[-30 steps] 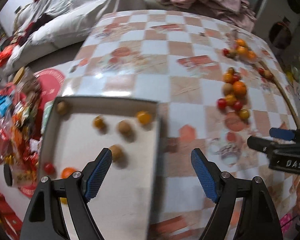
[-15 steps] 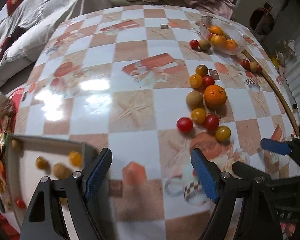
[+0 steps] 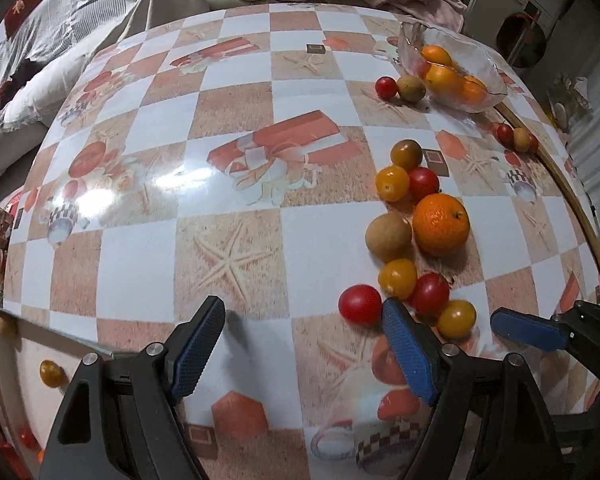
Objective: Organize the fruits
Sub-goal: 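Grasp a red cherry tomato with the left tool while the right grasps a yellow one, then carry both tomatoes into the white tray and open both tools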
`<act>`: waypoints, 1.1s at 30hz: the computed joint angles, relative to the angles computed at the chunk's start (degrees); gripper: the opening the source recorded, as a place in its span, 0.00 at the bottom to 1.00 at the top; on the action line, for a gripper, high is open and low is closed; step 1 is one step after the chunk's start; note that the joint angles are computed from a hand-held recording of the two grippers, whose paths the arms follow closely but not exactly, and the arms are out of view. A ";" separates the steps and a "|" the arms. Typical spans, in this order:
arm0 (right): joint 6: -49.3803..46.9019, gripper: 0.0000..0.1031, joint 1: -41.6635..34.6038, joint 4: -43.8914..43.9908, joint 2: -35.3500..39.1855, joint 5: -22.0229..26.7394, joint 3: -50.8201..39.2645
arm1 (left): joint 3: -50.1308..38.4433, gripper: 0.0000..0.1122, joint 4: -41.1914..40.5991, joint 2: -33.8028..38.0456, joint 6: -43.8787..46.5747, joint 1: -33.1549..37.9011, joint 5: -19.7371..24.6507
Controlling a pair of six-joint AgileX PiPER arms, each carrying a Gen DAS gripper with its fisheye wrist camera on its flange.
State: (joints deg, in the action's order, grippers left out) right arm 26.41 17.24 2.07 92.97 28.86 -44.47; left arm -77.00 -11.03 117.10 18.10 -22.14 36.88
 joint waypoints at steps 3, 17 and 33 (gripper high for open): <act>-0.36 0.50 0.32 -0.69 1.21 -1.58 -0.74 | -0.99 0.62 2.08 0.94 -1.89 -0.49 -0.36; 1.74 0.23 -0.49 -3.63 3.41 -3.15 -2.59 | -4.03 0.20 -0.27 2.06 -2.57 0.62 1.43; -0.93 0.24 -2.61 3.01 -3.04 2.62 -0.04 | 4.53 0.20 -6.14 -8.02 3.32 4.49 3.57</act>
State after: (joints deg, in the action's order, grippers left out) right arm 25.47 14.63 5.08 89.93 31.48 -44.51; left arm -72.46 -17.17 109.08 21.42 -17.66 40.45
